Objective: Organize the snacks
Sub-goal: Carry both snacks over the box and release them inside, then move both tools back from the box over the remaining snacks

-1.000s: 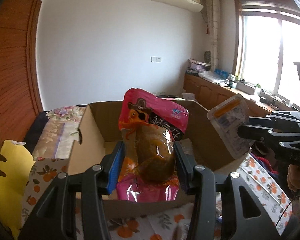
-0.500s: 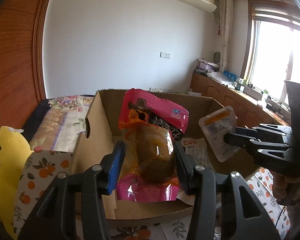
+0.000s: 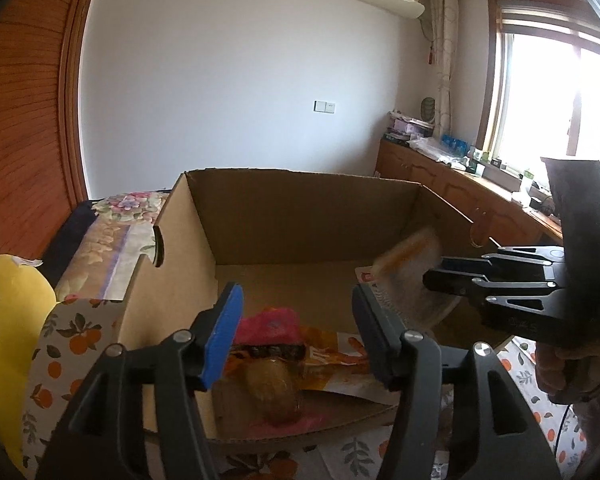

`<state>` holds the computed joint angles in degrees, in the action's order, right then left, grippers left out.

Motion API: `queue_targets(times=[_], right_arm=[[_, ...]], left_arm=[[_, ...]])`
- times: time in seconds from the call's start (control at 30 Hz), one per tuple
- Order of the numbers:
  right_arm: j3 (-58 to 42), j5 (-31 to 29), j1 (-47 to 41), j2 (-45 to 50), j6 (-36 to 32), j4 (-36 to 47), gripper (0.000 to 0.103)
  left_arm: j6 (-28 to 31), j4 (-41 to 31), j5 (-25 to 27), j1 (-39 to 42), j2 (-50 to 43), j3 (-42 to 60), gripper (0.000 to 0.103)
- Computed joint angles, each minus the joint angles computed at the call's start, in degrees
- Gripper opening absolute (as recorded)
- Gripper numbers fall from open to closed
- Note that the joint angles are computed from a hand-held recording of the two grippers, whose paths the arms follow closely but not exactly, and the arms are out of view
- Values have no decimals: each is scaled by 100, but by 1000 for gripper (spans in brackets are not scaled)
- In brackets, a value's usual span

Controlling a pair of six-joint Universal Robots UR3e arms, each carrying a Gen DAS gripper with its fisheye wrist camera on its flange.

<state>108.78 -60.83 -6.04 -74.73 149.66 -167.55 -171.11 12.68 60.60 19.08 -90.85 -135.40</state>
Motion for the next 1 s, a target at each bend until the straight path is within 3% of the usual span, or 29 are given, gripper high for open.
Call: queue_targets(times=[0.17,0.37,0.43,0.53,0.8,1.0], right_arm=[[-7,-85,30,-17,-5,20,24],[434,-155,-35,-302,72,-437,36],[633,-102,-126,-491,86,-505,47],[896,48,-273,-827,95,-476,48],[1543,393,-705,-1897,69,-107,54],[2406,869,-1522,-3389,-360,887,66]], left_arm=[[84,-60,-114,62,111,-97,62],[100,130,-229,150,346,-338,69],[94,95,-339,227,434,-387,70],[113,134,-347,252,527,-448,71],[246,167,-417,262,833,-643,73],[424,-66,-539,213,1085,-722,73]])
